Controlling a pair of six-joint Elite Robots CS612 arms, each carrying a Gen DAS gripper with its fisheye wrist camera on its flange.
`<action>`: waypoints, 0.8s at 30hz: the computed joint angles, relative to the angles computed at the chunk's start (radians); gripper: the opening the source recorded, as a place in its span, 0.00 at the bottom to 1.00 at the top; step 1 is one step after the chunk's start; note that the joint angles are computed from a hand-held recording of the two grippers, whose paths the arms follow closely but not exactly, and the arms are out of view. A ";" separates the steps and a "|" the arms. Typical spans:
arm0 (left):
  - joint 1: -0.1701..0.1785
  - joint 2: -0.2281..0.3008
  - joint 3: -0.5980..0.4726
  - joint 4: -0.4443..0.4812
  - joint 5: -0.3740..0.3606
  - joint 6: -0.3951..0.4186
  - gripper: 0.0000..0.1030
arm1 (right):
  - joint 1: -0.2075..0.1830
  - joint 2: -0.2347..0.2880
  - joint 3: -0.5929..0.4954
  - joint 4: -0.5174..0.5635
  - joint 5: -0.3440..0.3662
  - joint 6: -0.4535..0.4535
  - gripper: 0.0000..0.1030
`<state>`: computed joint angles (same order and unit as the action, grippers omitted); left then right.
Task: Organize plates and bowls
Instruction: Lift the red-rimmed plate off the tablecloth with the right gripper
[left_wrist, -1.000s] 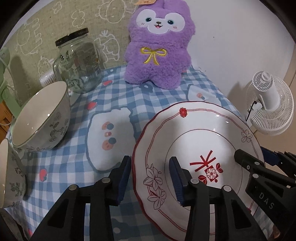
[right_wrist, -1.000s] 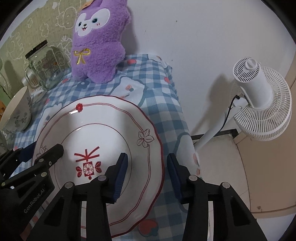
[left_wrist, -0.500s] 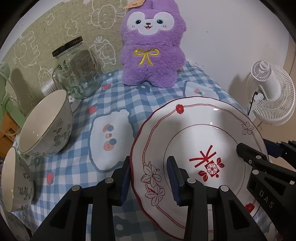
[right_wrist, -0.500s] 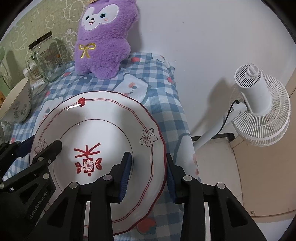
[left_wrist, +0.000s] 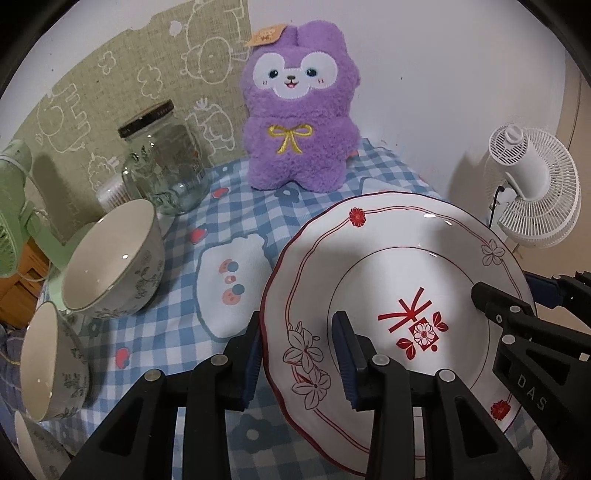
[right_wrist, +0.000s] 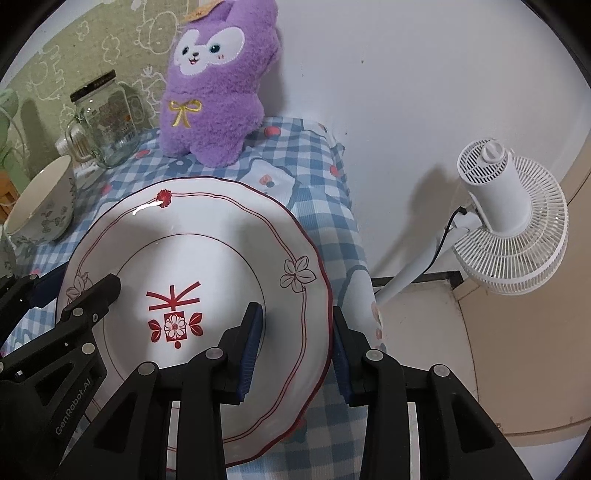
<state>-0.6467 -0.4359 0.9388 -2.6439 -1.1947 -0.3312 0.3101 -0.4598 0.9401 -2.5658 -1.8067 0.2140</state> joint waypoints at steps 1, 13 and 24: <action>-0.001 -0.004 0.006 -0.003 0.002 0.001 0.35 | 0.001 -0.005 0.008 -0.006 -0.002 -0.002 0.37; -0.017 -0.075 0.116 -0.084 0.036 0.006 0.35 | 0.017 -0.069 0.099 -0.076 -0.015 -0.005 0.37; -0.037 -0.146 0.231 -0.161 0.070 0.013 0.35 | 0.029 -0.141 0.206 -0.142 -0.014 -0.001 0.37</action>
